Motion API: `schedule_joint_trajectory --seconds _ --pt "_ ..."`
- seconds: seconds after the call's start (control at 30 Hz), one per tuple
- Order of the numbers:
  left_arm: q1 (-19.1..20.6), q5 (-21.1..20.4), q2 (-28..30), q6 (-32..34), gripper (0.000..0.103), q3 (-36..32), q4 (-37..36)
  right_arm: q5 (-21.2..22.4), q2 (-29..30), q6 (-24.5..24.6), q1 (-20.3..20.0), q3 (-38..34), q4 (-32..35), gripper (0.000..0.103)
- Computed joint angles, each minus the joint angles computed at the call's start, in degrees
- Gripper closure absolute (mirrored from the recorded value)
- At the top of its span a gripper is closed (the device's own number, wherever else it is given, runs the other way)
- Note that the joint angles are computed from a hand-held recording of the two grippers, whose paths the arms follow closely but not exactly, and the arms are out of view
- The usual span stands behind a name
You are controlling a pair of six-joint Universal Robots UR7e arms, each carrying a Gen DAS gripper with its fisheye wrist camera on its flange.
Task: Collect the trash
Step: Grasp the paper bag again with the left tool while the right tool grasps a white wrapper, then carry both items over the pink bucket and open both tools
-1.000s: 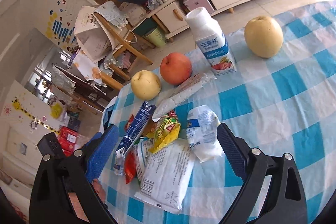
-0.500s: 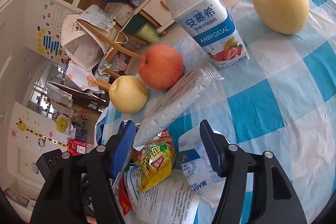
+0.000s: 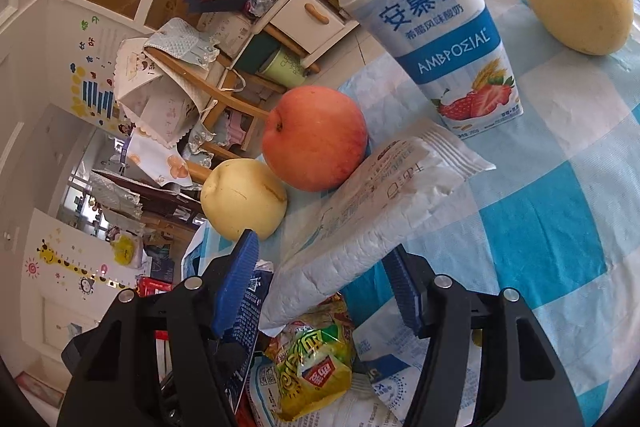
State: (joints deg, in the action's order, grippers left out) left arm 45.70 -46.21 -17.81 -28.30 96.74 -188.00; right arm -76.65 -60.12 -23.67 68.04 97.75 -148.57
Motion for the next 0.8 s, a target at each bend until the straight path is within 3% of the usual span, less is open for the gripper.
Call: schedule_joint_trajectory --seconds 0.1,0.3,0.57,0.8 --pt "-0.3 0.8 0.1 -1.6 0.040 0.1 0.4 -1.5 0.2 0.2 0.2 0.4 -2.0 0.061" --pt "-1.5 1.8 0.8 -3.9 0.043 -0.3 1.2 -4.5 -1.2 -2.8 0.1 1.8 -2.4 0.081" --pt "-3.8 -0.3 1.0 -6.6 0.044 1.9 -0.2 -6.7 -6.9 -11.7 0.2 6.8 -0.8 0.086" --pt "-7.5 -0.8 1.1 -10.5 0.044 5.5 -1.4 -7.1 -12.9 -15.1 -1.2 12.0 1.0 0.089"
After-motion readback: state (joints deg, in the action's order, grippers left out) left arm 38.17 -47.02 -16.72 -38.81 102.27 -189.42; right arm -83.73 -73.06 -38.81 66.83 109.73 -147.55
